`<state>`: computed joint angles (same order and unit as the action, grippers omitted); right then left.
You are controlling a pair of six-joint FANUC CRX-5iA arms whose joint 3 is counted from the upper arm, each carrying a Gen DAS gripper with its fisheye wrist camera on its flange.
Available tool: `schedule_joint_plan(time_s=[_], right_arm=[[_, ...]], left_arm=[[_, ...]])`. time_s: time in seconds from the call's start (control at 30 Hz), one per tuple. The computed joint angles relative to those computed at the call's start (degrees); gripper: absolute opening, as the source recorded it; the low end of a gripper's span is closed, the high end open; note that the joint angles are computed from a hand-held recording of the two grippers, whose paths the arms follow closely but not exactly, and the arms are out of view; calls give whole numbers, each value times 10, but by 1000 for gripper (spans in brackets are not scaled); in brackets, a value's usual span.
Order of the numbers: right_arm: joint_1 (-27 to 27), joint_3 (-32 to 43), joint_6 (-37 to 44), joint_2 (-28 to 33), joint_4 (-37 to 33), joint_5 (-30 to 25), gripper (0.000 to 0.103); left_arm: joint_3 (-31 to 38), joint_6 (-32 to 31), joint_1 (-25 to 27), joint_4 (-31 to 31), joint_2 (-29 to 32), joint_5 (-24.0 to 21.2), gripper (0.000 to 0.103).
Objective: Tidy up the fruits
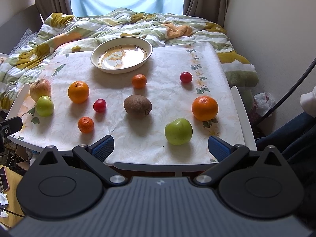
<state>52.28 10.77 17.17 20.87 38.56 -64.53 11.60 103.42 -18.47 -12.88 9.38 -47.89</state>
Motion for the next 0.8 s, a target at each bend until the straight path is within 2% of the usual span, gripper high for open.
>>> schedule_joint_plan(time_s=[0.8], right_arm=[[-3,6,6,5,-2,3,103]], left_arm=[[3,-4,3,3,3,0,103]])
